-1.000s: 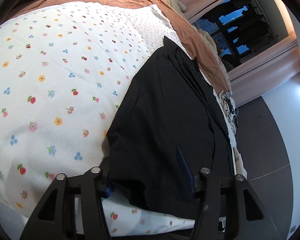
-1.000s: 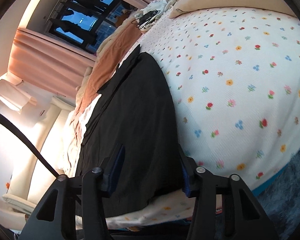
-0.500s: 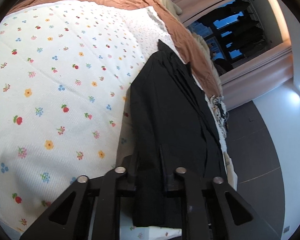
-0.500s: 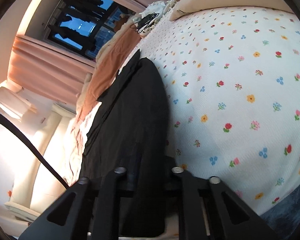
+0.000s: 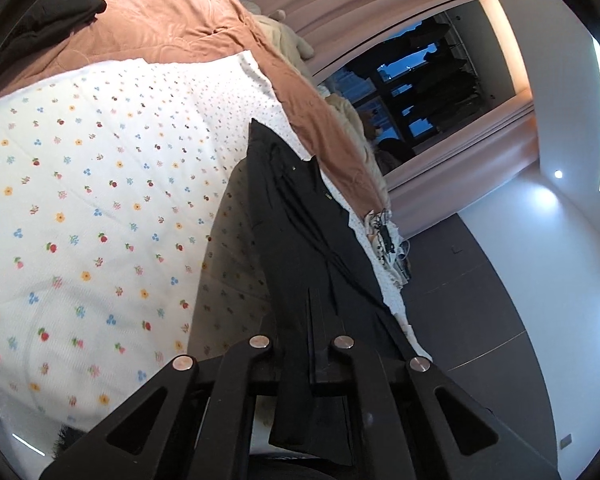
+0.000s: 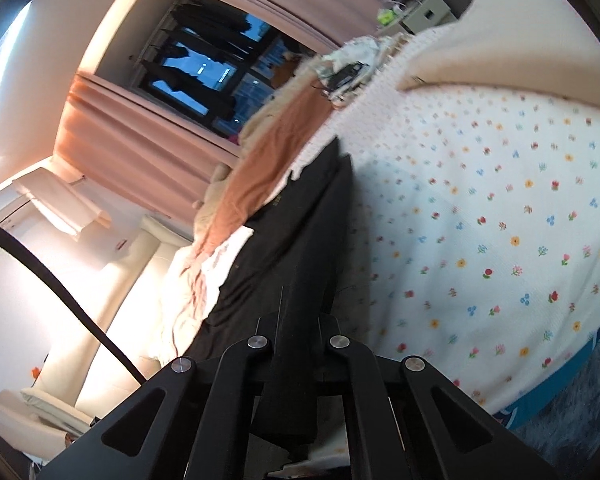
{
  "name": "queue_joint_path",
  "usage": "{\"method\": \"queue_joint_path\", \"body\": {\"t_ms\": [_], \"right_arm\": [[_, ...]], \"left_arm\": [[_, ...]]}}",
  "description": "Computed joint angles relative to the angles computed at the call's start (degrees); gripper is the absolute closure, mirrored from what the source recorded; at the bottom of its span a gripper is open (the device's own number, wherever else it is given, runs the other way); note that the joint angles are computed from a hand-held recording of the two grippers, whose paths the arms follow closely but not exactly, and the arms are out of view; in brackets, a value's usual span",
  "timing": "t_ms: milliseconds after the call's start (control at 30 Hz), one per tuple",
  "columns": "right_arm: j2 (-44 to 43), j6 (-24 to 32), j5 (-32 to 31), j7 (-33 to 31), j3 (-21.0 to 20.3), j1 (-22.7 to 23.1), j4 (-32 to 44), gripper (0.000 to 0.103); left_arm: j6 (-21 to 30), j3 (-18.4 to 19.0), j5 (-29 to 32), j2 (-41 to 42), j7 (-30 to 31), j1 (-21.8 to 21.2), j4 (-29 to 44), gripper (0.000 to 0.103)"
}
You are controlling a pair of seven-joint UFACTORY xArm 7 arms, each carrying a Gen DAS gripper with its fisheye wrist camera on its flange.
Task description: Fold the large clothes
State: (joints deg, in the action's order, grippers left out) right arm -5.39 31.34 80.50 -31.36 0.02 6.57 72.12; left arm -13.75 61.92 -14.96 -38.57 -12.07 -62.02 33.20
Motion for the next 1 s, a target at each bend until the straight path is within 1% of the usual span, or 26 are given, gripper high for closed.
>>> {"method": "queue_joint_path", "body": {"t_ms": [100,167,233,333,433,500,567,600,767,933,967,1000], "right_arm": [[-3.69,0.34,1.73,-2.2,-0.54,0.24,-3.14,0.103],[-5.84,0.76,2.75,-3.61,-1.31,0.59,-4.96,0.103],[-8.54,0.71,3.21,-4.54,-1.9,1.03,-7.16,0.103],[-12.21,0.27,3.75,-5.54,-2.84,1.99,-10.01,0.103],[-15.56,-0.13,4.69,-6.51,-3.78,3.12,-12.26,0.103],[-17.55,0.52,5.16,-6.28,-4.75,3.72,-13.08,0.103],[-19.31,-0.88,2.41,-4.09,-4.28,3.73,-13.65,0.103],[-20.04,-1.78,1.31,-3.31,-4.15,4.03,-13.76,0.103],[-22.89,-2.85,0.11,-3.56,-6.23,6.7,-13.54,0.103],[-23.77,-4.07,1.58,-4.91,-8.03,8.86,-12.74,0.103],[-23.53,-4.62,2.49,-5.95,-8.24,9.28,-12.71,0.103],[-23.16,-5.05,2.78,-6.22,-8.22,9.39,-12.16,0.103]], "left_arm": [[-1.02,-3.22,0.39,-3.84,-0.05,3.62,-3.13,0.097],[-0.88,-7.05,0.39,-5.44,-0.7,7.99,-5.42,0.097],[-0.42,-10.28,0.59,-7.04,-1.38,11.46,-7.03,0.097],[0.38,-13.99,0.88,-9.23,-2.14,15.2,-8.61,0.097],[1.3,-18.96,0.83,-12.1,-3.07,19.7,-10.61,0.097],[1.93,-22.41,0.56,-13.78,-3.83,22.89,-11.61,0.097],[2.41,-25.94,0.15,-15.35,-4.9,26.17,-12.69,0.097],[2.72,-27.23,0.05,-16.12,-5.34,27.32,-12.91,0.097],[4.39,-33.24,-0.34,-19.94,-7.43,32.25,-13.35,0.097],[6.94,-37.91,-0.43,-22.18,-8.69,35.83,-11.41,0.097],[7.36,-38.87,-0.52,-22.78,-8.96,36.64,-11.35,0.097],[7.41,-39.37,-0.63,-22.59,-9.18,36.97,-10.9,0.097]]}}
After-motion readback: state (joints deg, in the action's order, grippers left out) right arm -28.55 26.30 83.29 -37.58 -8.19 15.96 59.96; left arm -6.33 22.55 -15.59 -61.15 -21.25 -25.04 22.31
